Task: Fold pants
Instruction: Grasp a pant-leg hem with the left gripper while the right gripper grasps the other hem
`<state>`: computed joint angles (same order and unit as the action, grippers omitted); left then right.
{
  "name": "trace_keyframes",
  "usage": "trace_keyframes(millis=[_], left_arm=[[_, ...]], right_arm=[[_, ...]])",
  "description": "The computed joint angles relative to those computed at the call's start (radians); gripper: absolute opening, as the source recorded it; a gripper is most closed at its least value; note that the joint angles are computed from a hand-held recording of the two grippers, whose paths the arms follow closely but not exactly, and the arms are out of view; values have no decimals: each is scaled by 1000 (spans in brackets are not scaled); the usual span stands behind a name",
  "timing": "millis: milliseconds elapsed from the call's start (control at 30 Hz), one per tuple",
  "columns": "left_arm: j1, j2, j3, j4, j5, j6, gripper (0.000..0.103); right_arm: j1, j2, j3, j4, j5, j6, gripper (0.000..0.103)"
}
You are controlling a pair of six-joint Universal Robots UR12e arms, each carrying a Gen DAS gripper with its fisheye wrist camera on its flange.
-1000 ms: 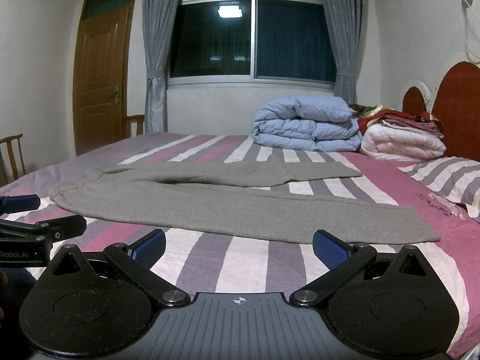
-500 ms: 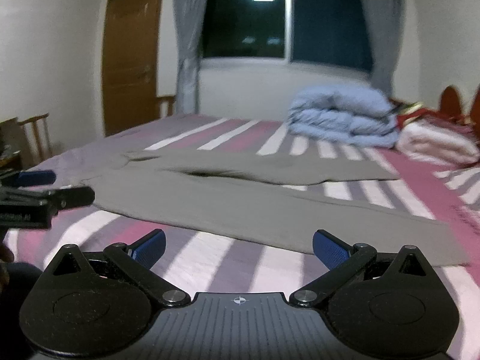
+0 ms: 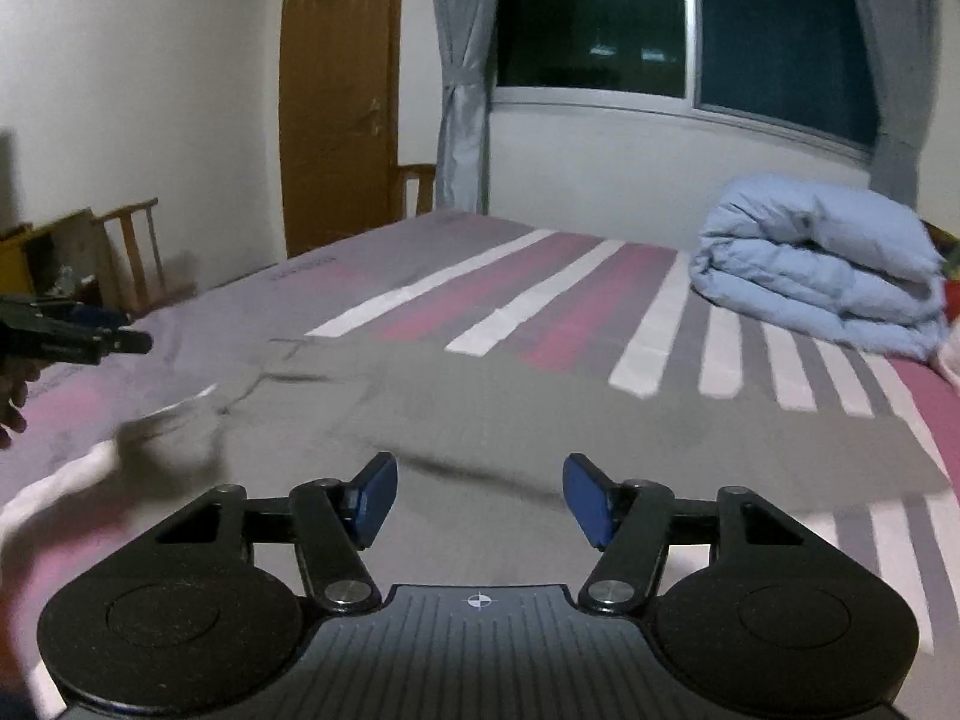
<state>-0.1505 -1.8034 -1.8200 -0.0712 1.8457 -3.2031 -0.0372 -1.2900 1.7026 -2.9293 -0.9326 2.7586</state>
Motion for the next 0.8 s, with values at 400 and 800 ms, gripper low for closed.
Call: trace_keyframes(millis=[400,800], left_arm=[[156,-194,228,-250,-237,80,69],[198,-282,324,-292,-425,66,69]], right_arm=[[110,420,-569,248,-122,-70,63],[105,578,-811,523,-93,-296,31]])
